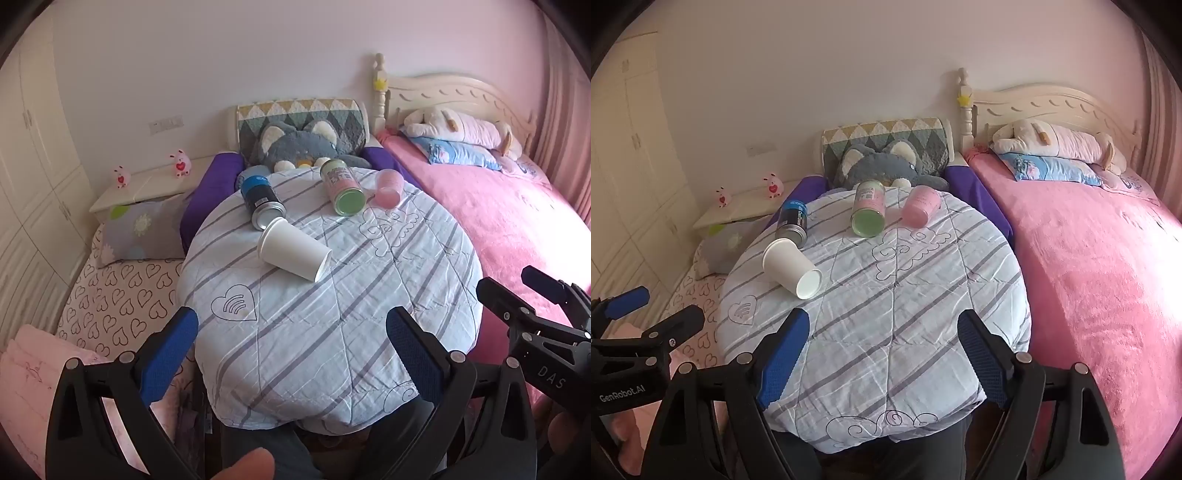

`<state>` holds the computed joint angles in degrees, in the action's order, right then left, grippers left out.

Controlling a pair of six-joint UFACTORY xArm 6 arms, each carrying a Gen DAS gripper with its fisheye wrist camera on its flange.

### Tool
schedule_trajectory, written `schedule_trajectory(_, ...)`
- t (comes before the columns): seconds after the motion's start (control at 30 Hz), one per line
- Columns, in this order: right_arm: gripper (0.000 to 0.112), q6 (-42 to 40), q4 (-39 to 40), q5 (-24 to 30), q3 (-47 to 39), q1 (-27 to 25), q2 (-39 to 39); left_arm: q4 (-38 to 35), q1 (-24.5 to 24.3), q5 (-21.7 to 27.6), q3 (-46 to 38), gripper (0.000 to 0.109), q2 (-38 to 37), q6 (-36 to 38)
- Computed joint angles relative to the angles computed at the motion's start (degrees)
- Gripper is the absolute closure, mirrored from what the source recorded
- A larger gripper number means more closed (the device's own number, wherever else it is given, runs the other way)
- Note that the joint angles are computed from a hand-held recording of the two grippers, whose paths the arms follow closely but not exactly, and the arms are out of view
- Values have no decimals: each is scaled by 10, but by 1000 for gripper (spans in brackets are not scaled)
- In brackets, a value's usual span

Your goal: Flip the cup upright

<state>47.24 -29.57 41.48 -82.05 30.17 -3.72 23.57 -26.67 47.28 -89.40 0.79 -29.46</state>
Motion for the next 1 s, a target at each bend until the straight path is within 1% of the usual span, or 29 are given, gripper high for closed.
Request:
schedule_trajectory(0.07, 29, -4, 5, 3, -1, 0, 0, -3, 2, -7, 4, 6, -2, 0)
schedule_trajectory(0.1, 29, -5, 6, 1, 0, 0, -1, 14, 4, -9, 22, 6, -17, -22)
schedule_trajectory(0.17, 29, -6, 8, -3, 3, -2, -3, 16, 5, -11, 33, 6, -29, -26)
schedule_trajectory(0.23, 29, -19, 17, 9, -21, 0, 8, 7, 7, 3, 22, 6, -24, -18)
schedule_trajectory(0.3, 29, -23, 18, 9, -28, 1, 15, 3, 8, 18, 0, 6, -9, -14)
schedule_trajectory(0.37, 29, -23, 13, 22, -46, 6, 23, -1, 10, 17, -1, 6, -9, -11)
schedule_trajectory(0.57, 29, -24, -1, 29, -59, 14, 37, 6, 11, 12, 2, 6, -13, -17)
schedule_trajectory(1.0, 29, -27, 0, 29, -60, 13, 36, 1, 14, 13, 0, 6, -13, -10)
